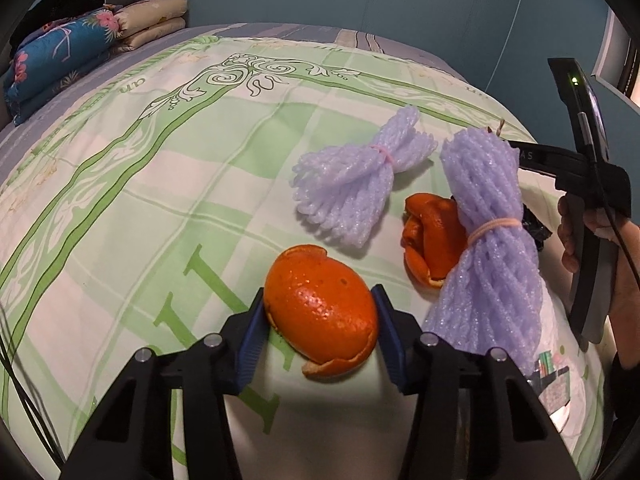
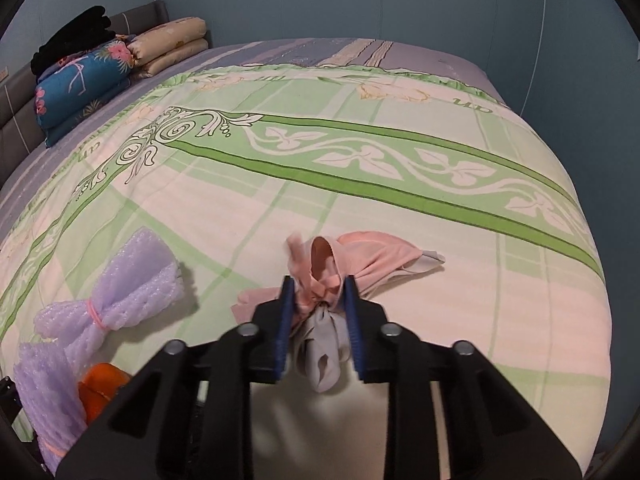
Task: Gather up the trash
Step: 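Grasp the orange peel with the left tool while the right tool grasps the pink cloth, then carry the orange peel and pink cloth over the yellow-rimmed bin with both tools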
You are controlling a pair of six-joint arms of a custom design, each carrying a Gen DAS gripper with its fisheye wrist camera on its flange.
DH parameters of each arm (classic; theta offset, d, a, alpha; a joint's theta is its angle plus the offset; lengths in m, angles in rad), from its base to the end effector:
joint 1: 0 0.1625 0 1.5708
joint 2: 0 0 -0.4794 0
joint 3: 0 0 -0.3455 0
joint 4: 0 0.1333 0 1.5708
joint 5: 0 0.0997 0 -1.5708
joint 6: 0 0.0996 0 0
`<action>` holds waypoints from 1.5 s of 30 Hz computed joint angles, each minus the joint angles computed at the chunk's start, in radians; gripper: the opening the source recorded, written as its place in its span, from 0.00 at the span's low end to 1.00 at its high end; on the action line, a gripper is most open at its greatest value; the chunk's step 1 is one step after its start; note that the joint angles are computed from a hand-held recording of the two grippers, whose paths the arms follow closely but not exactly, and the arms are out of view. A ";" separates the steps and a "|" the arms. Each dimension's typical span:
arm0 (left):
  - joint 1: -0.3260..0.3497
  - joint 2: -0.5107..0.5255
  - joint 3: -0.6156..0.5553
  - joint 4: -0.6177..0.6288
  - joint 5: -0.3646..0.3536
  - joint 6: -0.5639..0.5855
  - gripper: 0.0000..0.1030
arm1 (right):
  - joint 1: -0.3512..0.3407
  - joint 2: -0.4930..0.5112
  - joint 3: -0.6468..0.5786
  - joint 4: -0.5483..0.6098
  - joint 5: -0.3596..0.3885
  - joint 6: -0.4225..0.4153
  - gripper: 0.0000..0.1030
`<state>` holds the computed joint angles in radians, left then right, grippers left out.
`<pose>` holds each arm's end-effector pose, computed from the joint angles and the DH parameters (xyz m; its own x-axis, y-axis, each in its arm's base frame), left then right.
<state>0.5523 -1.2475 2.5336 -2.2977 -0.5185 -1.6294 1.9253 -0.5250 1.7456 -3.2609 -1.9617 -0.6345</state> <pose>-0.1466 -0.3485 0.1907 -0.7282 -0.4828 -0.4865 0.0898 0.6365 -0.7661 0.3199 -0.5896 0.0412 -0.5630 -0.6240 0.5419 -0.7988 0.5792 -0.1630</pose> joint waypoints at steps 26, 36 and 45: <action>-0.121 -0.062 -0.006 0.168 0.051 -0.150 0.45 | -0.003 -0.343 0.276 -0.040 0.170 0.017 0.14; -0.217 -0.083 -0.114 0.548 0.091 -0.343 0.45 | -0.027 -0.545 0.385 -0.040 0.233 -0.018 0.14; -0.289 -0.025 -0.243 0.676 0.137 -0.323 0.45 | -0.048 -0.711 0.456 -0.053 0.276 -0.078 0.14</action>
<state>0.2638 -1.2724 2.2910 -1.6221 -0.3813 -1.9526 1.8769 -1.2363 2.2012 -3.3135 -1.6853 -0.7129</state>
